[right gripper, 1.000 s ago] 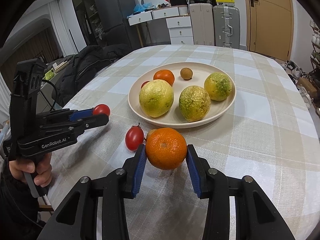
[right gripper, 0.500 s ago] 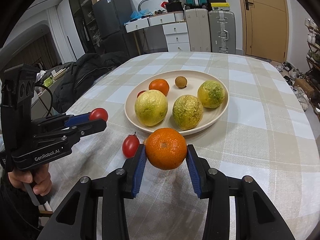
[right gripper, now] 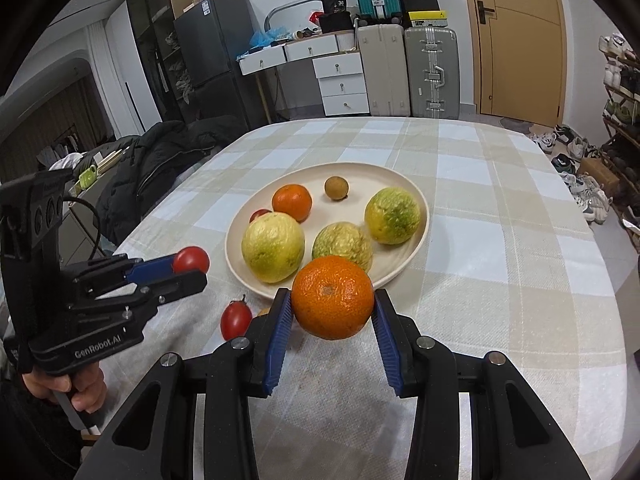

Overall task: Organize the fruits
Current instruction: 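Carry the tangerine and tomato onto the cream plate and open both tools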

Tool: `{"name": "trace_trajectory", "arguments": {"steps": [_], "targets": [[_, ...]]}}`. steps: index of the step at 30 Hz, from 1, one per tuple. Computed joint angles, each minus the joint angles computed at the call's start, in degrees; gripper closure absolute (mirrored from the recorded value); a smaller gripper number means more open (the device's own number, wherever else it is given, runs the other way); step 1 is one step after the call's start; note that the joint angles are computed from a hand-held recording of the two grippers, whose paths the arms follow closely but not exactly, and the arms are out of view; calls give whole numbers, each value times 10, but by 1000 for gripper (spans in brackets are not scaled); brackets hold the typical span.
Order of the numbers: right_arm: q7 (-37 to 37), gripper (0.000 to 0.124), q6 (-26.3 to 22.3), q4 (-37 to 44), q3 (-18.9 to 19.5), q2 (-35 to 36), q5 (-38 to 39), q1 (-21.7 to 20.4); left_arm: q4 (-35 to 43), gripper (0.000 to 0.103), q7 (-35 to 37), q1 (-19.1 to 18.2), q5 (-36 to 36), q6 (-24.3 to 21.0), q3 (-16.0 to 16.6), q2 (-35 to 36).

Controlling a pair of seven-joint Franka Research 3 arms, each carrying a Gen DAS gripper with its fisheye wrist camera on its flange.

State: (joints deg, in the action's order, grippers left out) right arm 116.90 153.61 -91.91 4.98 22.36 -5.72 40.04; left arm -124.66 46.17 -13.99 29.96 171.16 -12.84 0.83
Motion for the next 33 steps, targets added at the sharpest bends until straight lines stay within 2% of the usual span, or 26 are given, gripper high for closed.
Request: {"name": "trace_trajectory", "arguments": {"steps": [14,20,33], "targets": [[-53,83,-37,64,11,44,39,-9,43,78,35,-19,-18,-14,-2,39],[-56,83,-57,95,5,66,42,-3,62,78,49,-22,-30,-22,0,57],[-59,83,-70,135,0,93,47,0,102,78,47,-31,-20,-38,12,86]]}}
